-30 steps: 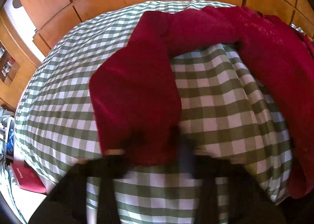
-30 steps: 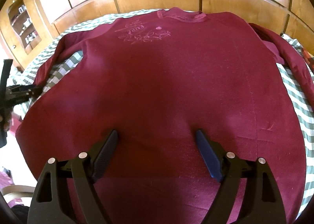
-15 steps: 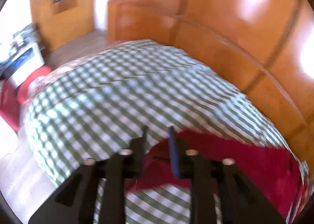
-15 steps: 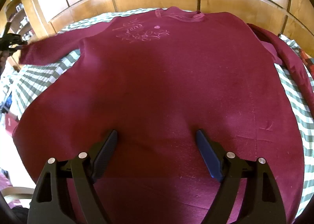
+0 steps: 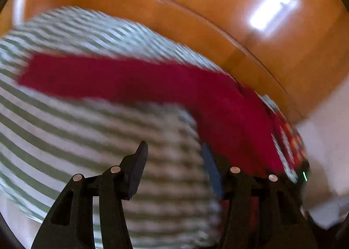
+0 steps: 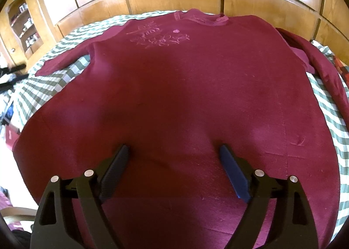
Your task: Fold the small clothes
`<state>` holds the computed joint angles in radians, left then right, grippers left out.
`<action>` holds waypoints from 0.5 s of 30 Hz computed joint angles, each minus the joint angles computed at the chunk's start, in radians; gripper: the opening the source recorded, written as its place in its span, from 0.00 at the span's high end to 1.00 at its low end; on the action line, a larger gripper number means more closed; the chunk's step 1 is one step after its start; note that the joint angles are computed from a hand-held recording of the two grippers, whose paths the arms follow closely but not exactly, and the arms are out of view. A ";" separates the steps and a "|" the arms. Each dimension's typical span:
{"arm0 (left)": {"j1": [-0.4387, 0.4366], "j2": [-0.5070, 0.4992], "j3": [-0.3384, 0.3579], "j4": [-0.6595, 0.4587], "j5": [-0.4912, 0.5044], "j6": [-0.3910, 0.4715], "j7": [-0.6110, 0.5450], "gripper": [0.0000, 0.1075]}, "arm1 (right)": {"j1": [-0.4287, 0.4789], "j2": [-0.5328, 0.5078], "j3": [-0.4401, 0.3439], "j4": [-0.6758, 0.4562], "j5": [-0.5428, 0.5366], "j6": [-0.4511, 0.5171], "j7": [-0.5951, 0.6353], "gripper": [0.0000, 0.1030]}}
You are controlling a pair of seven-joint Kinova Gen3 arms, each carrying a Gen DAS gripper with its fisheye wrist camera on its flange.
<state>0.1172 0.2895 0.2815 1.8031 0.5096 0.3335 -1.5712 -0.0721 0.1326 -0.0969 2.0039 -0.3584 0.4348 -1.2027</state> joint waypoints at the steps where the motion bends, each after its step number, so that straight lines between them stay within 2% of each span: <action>1: -0.012 0.024 0.046 -0.002 0.030 0.002 -0.041 0.40 | 0.004 0.000 -0.002 0.000 -0.007 0.000 0.008 0.17; 4: -0.047 0.103 0.167 -0.013 0.120 0.027 -0.158 0.38 | 0.019 -0.003 -0.011 0.011 -0.043 -0.012 0.047 0.17; 8: -0.006 0.134 0.183 -0.006 0.191 0.043 -0.221 0.39 | 0.028 -0.010 -0.016 0.028 -0.080 -0.031 0.088 0.17; 9: 0.003 0.138 0.176 -0.009 0.219 0.057 -0.255 0.47 | 0.031 -0.010 -0.017 0.031 -0.090 -0.034 0.099 0.17; 10: 0.002 0.139 0.183 -0.013 0.230 0.071 -0.280 0.76 | 0.034 -0.011 -0.018 0.032 -0.100 -0.035 0.110 0.17; 11: -0.017 0.143 0.208 -0.021 0.242 0.088 -0.320 0.85 | 0.035 -0.010 -0.018 0.032 -0.104 -0.035 0.117 0.17; 13: -0.096 0.129 0.299 -0.031 0.301 0.096 -0.402 0.91 | 0.040 -0.010 -0.018 0.032 -0.119 -0.031 0.136 0.17; 15: -0.189 0.109 0.387 -0.035 0.368 0.112 -0.483 0.90 | 0.046 -0.011 -0.019 0.033 -0.138 -0.029 0.160 0.17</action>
<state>-0.0716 0.3987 0.6689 1.7684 0.8776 0.4457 -2.0544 -0.0259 0.1217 -0.1160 2.0372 -0.4966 0.4060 -1.0425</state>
